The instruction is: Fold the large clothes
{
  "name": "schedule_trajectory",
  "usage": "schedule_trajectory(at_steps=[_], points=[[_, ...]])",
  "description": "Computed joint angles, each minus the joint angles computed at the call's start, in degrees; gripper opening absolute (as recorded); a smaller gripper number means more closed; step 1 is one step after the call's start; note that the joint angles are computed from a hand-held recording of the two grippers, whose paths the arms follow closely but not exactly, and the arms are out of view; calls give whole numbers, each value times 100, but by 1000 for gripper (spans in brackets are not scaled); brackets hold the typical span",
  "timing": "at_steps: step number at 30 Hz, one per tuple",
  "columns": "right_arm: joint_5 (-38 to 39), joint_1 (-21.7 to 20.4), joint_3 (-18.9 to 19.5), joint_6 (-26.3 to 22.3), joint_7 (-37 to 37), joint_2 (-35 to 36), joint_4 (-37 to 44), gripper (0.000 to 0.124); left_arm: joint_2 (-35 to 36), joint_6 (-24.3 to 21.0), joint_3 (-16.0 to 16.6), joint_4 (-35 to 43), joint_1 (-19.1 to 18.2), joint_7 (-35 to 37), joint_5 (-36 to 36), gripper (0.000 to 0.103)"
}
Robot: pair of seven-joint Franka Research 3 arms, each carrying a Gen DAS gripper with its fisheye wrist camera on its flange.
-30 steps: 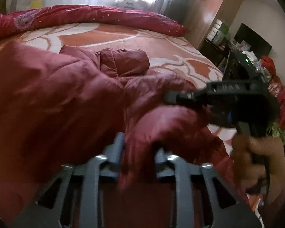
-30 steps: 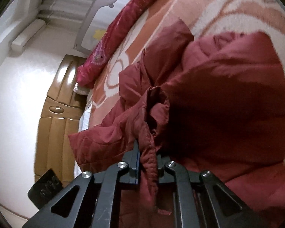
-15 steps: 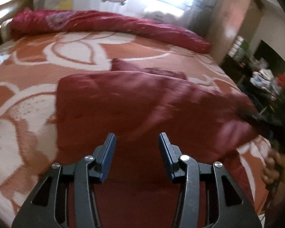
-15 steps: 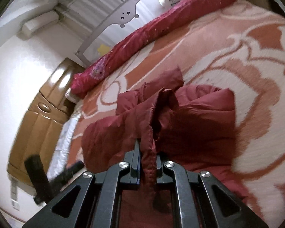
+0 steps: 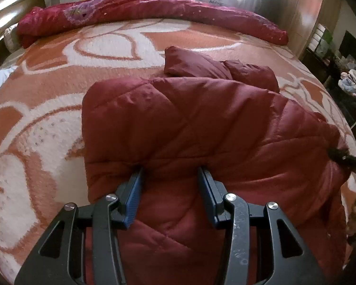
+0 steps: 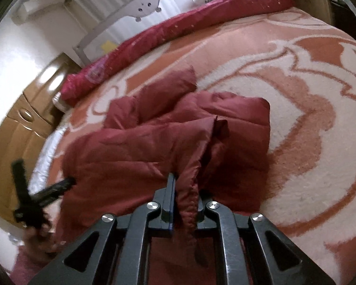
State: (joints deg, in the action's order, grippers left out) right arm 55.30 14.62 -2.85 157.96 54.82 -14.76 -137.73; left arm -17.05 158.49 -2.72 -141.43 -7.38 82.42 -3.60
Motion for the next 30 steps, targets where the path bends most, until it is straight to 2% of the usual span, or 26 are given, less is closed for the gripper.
schedule_trajectory(at_steps=[4, 5, 6, 7, 8, 9, 11, 12, 14, 15, 17, 18, 19, 22, 24, 25, 27, 30], points=[[-536, -116, 167, 372, 354, 215, -30, 31, 107, 17, -92, 31, 81, -179, 133, 45], [-701, -162, 201, 418, 552, 169, -70, 31, 107, 29, -120, 20, 106, -225, 198, 45], [-970, -251, 288, 534, 905, 53, -165, 32, 112, 40, -148, 14, 133, -279, 273, 45], [-1399, -503, 548, 767, 1444, -121, -324, 33, 127, 52, -154, 15, 143, -311, 312, 45], [-1864, -631, 711, 1119, 1988, -336, -534, 38, 132, 66, -155, 10, 148, -344, 337, 45], [-1988, -558, 748, 1614, 2188, -611, -778, 38, 131, 83, -156, 1, 149, -377, 350, 45], [-1678, 144, 305, 1967, 1739, -853, -896, 38, 151, 93, -186, 12, 171, -474, 429, 45], [-1725, 461, 94, 1827, 1525, -889, -837, 39, 156, 96, -206, 13, 188, -523, 490, 45], [-1901, 754, -59, 1198, 1258, -709, -549, 37, 157, 106, -251, 7, 226, -634, 635, 45], [-2030, 688, 43, 1053, 1269, -589, -461, 37, 152, 116, -254, -2, 231, -671, 675, 45], [-2971, 9, 703, 974, 1928, -264, -371, 37, 140, 142, -258, -27, 245, -733, 761, 46], [-3351, -228, 878, 919, 2246, -121, -325, 35, 141, 164, -254, -38, 242, -748, 787, 46], [-3516, -302, 871, 869, 2400, 39, -292, 33, 138, 187, -258, -54, 249, -775, 829, 46], [-3439, -222, 600, 938, 2435, 260, -312, 33, 146, 251, -292, -100, 290, -906, 975, 46], [-2682, 152, 204, 908, 1820, 356, -257, 33, 132, 155, -306, -78, 304, -1013, 1029, 46], [-2458, 202, 136, 859, 1648, 389, -224, 33, 97, 83, -282, -60, 278, -1008, 1000, 46], [-2422, 134, 205, 847, 1617, 367, -249, 33, -41, 34, -211, -100, 211, -902, 931, 46], [-2199, 169, 208, 899, 1439, 353, -285, 33, -95, -73, -248, -145, 334, -992, 1132, 46]])
